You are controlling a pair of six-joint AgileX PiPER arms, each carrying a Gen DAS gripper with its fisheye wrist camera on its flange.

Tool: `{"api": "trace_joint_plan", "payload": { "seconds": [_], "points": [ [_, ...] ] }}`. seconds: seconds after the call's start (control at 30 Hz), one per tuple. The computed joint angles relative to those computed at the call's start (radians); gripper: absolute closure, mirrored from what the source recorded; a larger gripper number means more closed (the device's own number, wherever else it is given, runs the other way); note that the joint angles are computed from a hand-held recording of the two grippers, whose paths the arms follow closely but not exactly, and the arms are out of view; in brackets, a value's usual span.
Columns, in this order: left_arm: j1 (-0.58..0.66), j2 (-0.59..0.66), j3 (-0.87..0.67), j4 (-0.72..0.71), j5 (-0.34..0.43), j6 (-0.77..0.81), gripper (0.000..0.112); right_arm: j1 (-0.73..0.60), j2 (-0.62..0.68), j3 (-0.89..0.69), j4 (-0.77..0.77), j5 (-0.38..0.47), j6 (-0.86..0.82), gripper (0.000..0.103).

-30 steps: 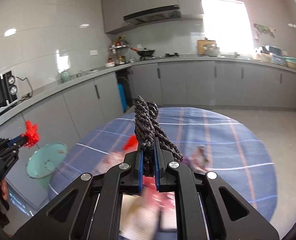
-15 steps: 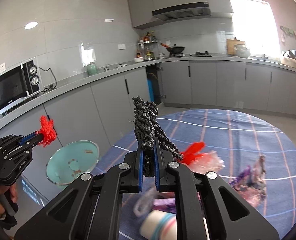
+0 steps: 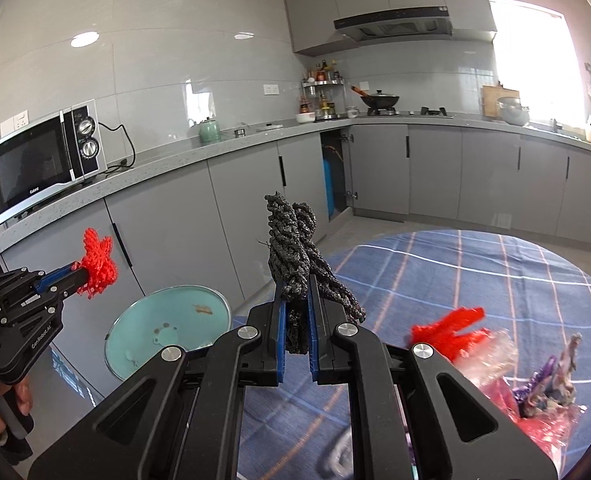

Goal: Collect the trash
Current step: 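Carry the red net and black mesh over the bin and open both grippers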

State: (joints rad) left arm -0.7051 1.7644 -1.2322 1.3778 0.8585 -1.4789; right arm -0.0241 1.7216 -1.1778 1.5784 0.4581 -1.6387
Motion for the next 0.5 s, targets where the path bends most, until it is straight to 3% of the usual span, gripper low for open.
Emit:
{"api": "trace_joint_plan", "payload": {
  "seconds": [0.5],
  "points": [
    [0.063, -0.011, 0.033, 0.012, -0.042, -0.034, 0.103, 0.109, 0.072, -0.091, -0.010, -0.051, 0.012, 0.093]
  ]
}}
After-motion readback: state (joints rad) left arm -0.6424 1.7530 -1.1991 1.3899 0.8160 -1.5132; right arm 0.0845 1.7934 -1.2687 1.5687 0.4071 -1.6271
